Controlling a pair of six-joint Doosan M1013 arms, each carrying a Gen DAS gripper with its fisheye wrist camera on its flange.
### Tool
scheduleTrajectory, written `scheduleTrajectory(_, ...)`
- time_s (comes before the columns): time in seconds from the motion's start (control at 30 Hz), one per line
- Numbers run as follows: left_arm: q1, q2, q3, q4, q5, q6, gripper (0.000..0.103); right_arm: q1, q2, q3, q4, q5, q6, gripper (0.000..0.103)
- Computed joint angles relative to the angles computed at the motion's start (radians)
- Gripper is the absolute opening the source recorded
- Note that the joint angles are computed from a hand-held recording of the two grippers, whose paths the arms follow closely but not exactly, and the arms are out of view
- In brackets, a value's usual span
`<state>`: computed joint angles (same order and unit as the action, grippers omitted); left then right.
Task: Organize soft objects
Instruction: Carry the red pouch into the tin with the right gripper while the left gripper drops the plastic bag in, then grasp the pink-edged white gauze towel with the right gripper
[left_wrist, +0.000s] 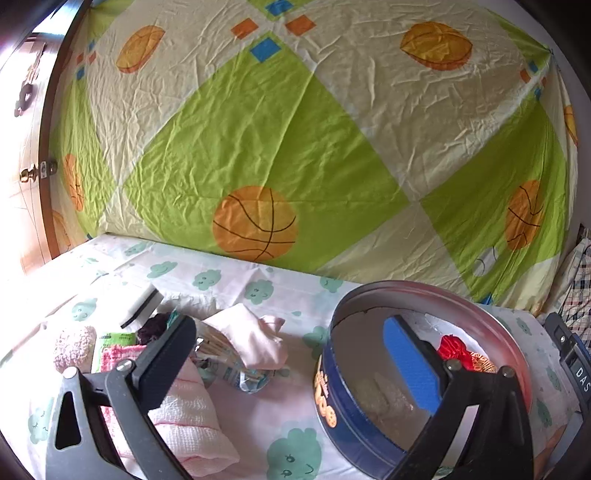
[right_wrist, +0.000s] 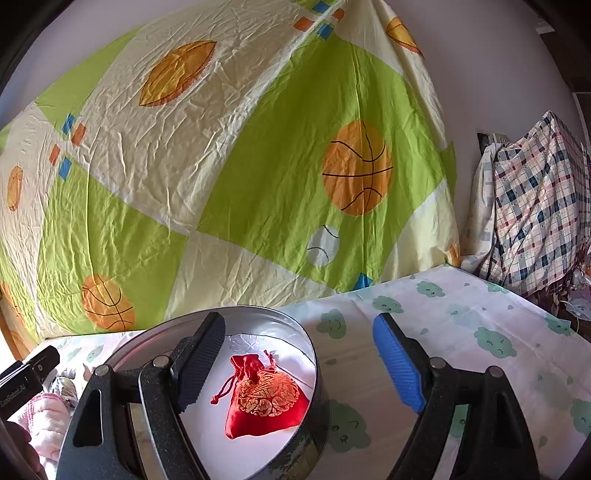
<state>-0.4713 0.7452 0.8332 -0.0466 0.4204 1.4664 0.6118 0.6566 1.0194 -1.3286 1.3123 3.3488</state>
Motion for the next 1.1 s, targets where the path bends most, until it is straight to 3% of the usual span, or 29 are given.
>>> scheduleTrajectory(0.1,0.003,-0.008,0.021,-0.023,0.005,0.044,0.103,0.004,0.002,0.004,-0.018,0.000,0.003,0.084)
scheduleTrajectory(0.73,-0.003,-0.053,0.131,0.274,-0.085,-0.101,0.103,0.030,0.041,-0.047,-0.028,0.033,-0.013,0.084)
scheduleTrajectory(1.1,0.008,-0.063,0.155,0.260,-0.103,-0.058,0.103,0.051,0.083,-0.112,-0.031,0.031,-0.092,0.084)
